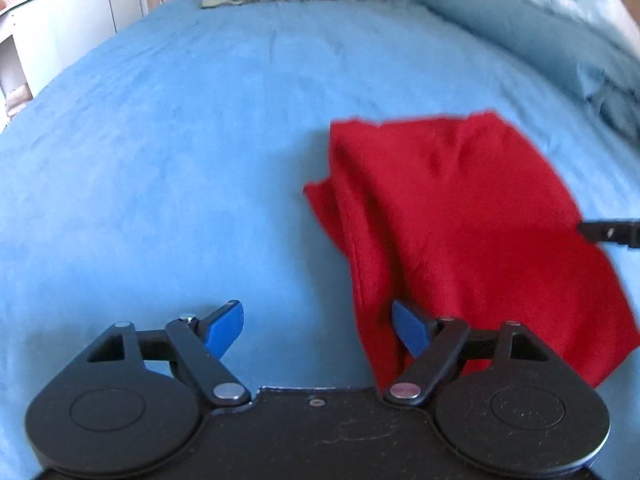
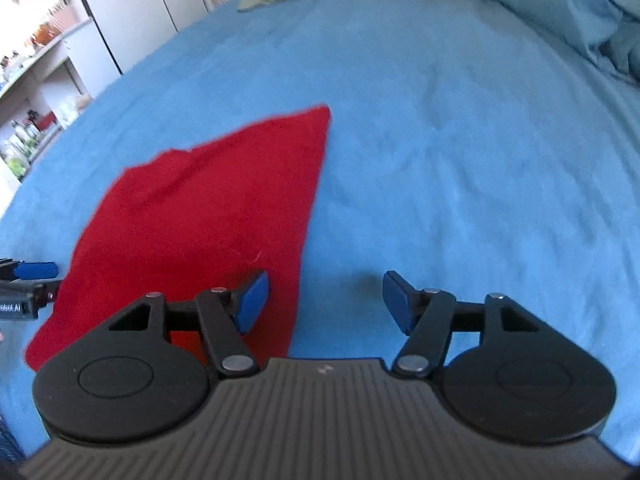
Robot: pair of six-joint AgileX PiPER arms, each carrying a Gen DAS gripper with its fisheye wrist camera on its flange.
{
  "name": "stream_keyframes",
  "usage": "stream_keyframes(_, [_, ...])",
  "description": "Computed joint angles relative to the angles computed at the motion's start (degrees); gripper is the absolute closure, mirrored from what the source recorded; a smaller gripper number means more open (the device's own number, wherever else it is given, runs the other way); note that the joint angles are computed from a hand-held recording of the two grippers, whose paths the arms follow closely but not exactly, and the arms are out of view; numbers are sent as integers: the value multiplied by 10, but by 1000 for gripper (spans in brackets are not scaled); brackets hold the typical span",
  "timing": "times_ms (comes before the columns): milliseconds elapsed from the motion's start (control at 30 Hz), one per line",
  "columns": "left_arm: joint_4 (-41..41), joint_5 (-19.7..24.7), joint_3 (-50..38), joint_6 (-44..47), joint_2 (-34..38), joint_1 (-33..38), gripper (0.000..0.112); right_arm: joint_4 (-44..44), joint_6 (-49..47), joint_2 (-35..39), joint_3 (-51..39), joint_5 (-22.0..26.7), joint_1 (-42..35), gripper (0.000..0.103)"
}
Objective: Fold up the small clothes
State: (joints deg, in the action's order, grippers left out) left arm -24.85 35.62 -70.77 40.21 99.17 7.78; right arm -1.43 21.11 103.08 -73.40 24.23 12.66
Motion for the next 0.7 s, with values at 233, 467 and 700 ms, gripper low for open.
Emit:
stream_keyframes(233, [19,5,4,-40,-39,3,29,-74,75,-40,21,-14,20,18])
stream_keyframes(467, [10,99,-18,-77,-208,37,14,-215,207,-192,-12,117,111,0])
stream_keyframes(700, [30,233,-66,-141,-358,86,9,-424,375,-251,-125,414,345,0])
